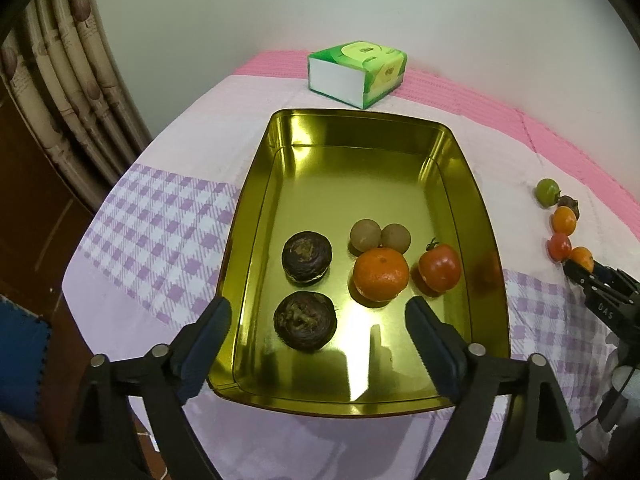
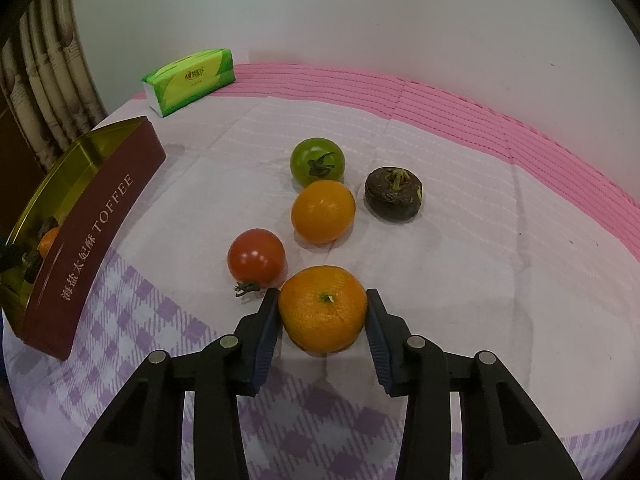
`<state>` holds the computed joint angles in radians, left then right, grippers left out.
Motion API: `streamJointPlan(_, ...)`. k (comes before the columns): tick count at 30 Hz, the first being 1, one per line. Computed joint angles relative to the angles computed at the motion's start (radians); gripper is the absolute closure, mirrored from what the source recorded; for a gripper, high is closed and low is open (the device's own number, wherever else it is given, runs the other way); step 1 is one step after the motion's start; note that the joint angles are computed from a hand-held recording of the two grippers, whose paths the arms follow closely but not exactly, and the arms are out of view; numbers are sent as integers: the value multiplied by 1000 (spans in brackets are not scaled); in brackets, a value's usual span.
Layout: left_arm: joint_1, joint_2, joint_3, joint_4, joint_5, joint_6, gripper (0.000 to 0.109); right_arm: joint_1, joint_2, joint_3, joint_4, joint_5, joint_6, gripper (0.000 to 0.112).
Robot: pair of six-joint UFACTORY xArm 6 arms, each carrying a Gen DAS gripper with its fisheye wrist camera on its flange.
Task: Organize fruits
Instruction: 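Carry the orange tangerine into the gold tin and open the right gripper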
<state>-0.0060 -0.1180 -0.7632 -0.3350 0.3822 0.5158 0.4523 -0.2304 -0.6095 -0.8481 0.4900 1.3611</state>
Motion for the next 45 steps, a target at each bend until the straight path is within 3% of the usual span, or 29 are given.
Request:
streamJointPlan(9,4,-6,-1,10,-9,-16,11,16,-10,3,27,-6,-9,71)
streamJointPlan(20,38,-10,-27,-52,0,2,10,84,-12,-86,23,-13,-35,71)
streamJointPlan(33,132,10,-68,-10,1,-98,9,210,251,-375,187,-125,-297,71)
streamJointPlan(45,160,25,-85,-9,28,-128,9,270,405,-507,409,-87,-548,71)
